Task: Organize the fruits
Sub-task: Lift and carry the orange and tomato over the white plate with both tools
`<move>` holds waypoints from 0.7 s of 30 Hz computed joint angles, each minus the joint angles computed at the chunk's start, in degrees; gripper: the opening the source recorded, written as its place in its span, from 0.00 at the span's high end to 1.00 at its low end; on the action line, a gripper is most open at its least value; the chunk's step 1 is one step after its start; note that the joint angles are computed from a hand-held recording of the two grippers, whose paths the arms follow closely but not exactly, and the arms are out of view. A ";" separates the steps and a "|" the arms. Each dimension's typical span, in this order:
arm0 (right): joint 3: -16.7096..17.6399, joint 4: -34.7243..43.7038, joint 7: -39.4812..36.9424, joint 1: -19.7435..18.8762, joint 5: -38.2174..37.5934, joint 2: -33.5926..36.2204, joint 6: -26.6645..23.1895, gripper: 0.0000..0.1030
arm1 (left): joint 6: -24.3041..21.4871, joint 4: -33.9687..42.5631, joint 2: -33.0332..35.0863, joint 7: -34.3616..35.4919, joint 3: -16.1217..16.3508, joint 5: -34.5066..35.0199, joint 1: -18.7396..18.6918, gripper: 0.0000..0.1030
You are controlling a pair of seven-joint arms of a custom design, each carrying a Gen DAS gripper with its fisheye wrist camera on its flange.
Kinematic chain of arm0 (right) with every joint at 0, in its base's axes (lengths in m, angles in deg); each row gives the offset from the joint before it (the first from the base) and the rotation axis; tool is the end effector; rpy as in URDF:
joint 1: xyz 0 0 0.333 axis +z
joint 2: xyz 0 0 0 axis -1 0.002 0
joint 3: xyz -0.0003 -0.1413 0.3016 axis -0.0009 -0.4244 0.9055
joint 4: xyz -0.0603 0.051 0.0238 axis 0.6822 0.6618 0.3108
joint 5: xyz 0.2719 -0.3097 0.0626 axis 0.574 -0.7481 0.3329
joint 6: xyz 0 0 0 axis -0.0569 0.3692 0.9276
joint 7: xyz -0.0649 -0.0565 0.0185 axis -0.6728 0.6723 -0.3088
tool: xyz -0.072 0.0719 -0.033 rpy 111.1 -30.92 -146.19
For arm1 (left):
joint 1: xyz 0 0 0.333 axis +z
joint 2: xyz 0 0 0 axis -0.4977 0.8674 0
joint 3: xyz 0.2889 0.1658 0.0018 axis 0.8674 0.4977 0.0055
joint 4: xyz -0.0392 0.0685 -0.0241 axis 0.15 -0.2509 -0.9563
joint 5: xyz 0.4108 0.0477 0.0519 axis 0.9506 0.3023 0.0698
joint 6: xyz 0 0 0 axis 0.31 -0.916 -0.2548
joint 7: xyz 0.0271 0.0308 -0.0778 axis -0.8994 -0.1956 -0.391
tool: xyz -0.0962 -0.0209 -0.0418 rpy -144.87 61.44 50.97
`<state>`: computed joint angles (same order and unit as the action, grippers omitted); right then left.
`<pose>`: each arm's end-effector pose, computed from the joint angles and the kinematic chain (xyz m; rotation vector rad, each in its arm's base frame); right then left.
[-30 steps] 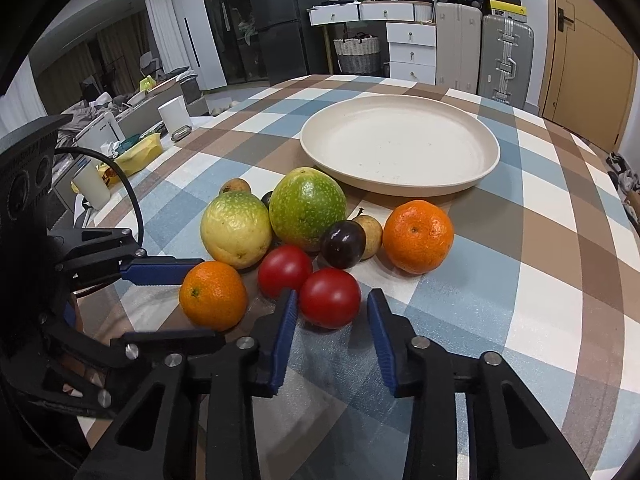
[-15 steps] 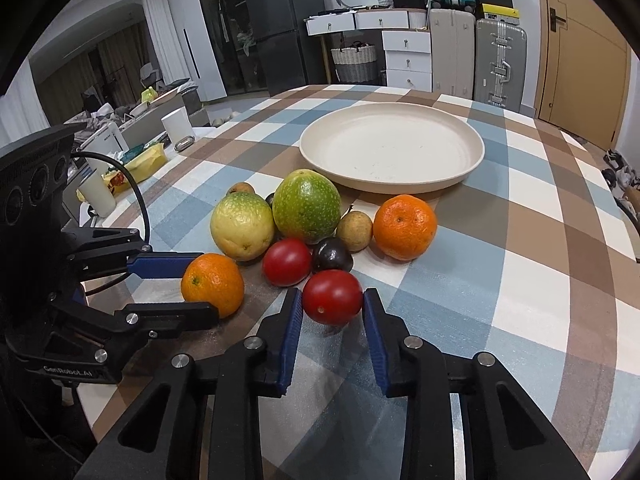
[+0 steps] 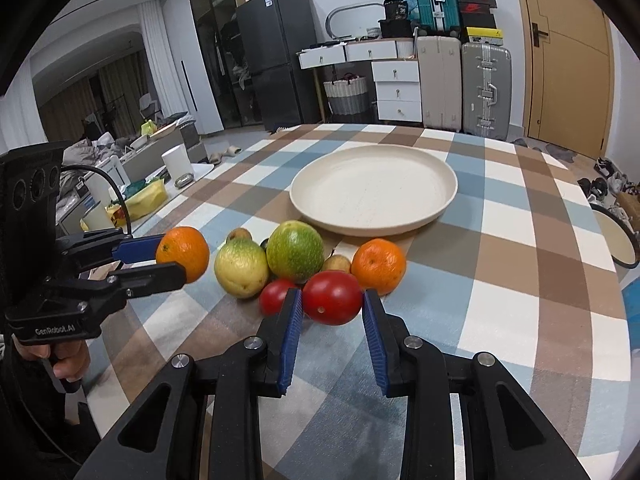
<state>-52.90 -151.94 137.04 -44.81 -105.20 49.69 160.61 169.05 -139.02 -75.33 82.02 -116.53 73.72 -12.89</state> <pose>0.5251 0.4994 0.4031 -1.8571 1.4427 -0.4597 0.5506 -0.2801 0.4085 -1.3177 2.1743 -1.1660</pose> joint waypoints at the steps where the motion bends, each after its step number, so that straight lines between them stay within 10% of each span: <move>1: -0.68 0.00 0.79 0.40 -0.72 -0.07 0.28 0.69 | 0.36 0.01 -0.76 -0.12 3.07 -0.72 -2.92 0.66; 12: -1.84 2.16 4.33 0.33 -4.56 0.40 0.88 0.69 | 0.80 4.59 -1.45 1.90 39.74 -11.69 -38.86 0.66; 21: -2.04 5.14 4.79 -0.33 -4.07 2.06 -0.90 0.69 | -0.30 12.20 3.69 2.05 48.49 -15.78 -47.09 0.66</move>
